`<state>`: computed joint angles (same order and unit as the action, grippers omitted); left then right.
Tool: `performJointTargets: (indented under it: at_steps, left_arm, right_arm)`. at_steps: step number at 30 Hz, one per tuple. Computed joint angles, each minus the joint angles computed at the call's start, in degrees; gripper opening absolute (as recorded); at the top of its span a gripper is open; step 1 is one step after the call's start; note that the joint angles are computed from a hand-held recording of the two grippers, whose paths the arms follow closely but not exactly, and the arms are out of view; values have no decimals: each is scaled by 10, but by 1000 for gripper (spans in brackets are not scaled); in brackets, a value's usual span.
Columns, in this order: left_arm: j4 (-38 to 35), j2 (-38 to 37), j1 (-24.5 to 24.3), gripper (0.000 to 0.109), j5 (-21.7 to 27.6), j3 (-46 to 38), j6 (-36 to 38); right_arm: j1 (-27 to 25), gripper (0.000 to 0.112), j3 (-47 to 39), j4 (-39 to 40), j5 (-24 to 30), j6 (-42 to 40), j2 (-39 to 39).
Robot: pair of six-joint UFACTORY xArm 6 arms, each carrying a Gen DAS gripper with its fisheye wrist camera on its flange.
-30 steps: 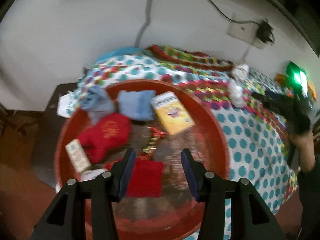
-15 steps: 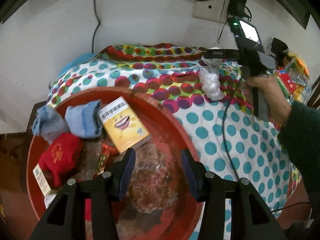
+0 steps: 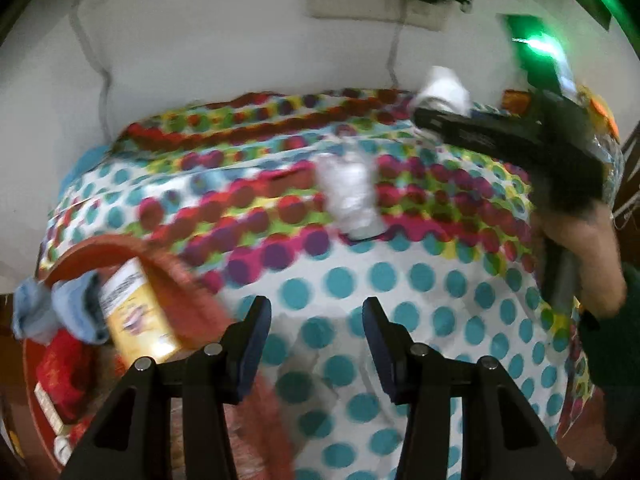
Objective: Organize objects
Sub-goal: 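Reach the right gripper to the white towel and grasp it, then grasp the clear plastic bag with left while right holds the white towel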
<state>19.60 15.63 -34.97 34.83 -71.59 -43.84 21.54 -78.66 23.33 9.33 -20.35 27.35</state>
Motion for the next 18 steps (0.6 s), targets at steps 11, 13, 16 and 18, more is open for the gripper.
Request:
performJointTargets:
  at_steps: [11, 13, 16, 18]
  left_arm:
    - [-49, 134, 1, 49, -16, -144, 12]
    - [-47, 147, 5, 49, -14, -158, 0]
    - [-36, 170, 12, 49, 10, -188, -18]
    - [-13, 185, 14, 49, 32, -210, -39]
  right_arm:
    - [-20, 44, 182, 276, -24, -282, -129]
    - [-19, 44, 182, 331, -15, -329, -131]
    - [-11, 44, 171, 372, -4, -363, -121]
    - [-6, 45, 168, 387, -4, -380, -118]
